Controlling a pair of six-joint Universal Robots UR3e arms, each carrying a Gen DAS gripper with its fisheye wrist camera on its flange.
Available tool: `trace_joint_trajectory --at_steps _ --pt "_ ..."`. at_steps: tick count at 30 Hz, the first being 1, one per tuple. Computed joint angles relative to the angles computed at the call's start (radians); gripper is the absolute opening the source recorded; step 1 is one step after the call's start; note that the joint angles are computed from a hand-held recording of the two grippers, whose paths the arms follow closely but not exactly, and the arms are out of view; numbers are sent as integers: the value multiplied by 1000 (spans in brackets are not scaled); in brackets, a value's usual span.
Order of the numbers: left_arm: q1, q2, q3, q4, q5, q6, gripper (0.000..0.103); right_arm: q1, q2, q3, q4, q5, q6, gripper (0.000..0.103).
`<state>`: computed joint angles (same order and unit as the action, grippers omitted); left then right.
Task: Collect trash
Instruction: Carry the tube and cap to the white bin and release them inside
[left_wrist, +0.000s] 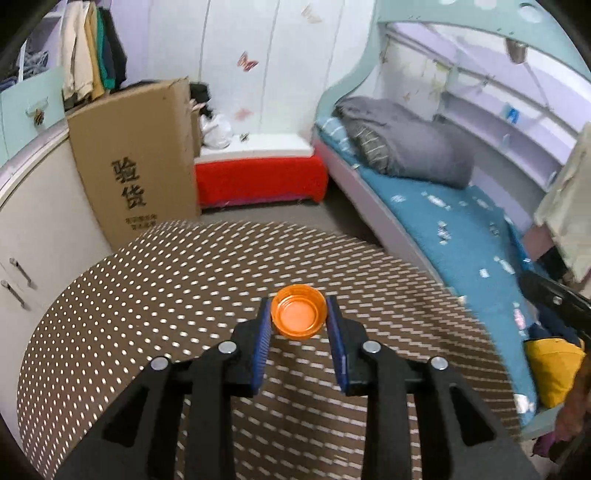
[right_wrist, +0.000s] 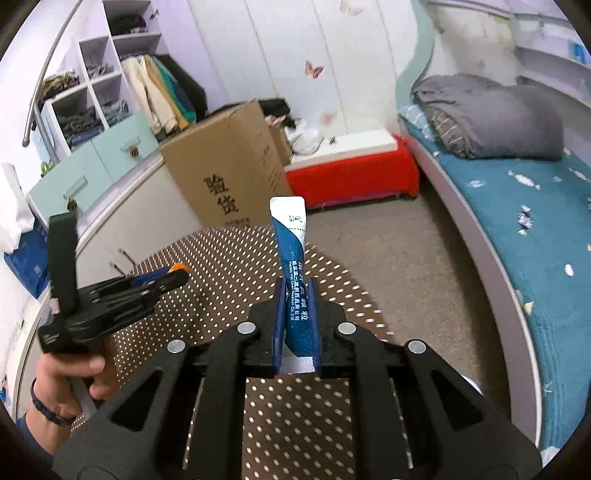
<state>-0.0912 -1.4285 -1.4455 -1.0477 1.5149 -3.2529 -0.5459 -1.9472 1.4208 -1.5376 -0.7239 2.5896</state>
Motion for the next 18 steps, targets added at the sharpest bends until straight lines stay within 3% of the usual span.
trace_joint_trajectory --at_steps 4,8,11,13,15,18 --pt "-126 -6 99 -20 29 -59 28 -204 -57 -122 330 100 -222 12" --pt "-286 -102 253 -28 80 -112 28 -479 -40 -376 877 172 -607 12" --pt "-409 -206 385 -41 117 -150 28 -701 51 -640 1326 167 -930 12" --pt "-481 -286 481 -58 142 -166 28 -817 122 -789 1542 145 -1084 12" --pt "-542 -367 579 -80 159 -184 28 -913 175 -873 1662 119 -1181 12" --pt "-611 -489 727 -127 163 -197 29 -955 161 -755 1534 100 -1142 12"
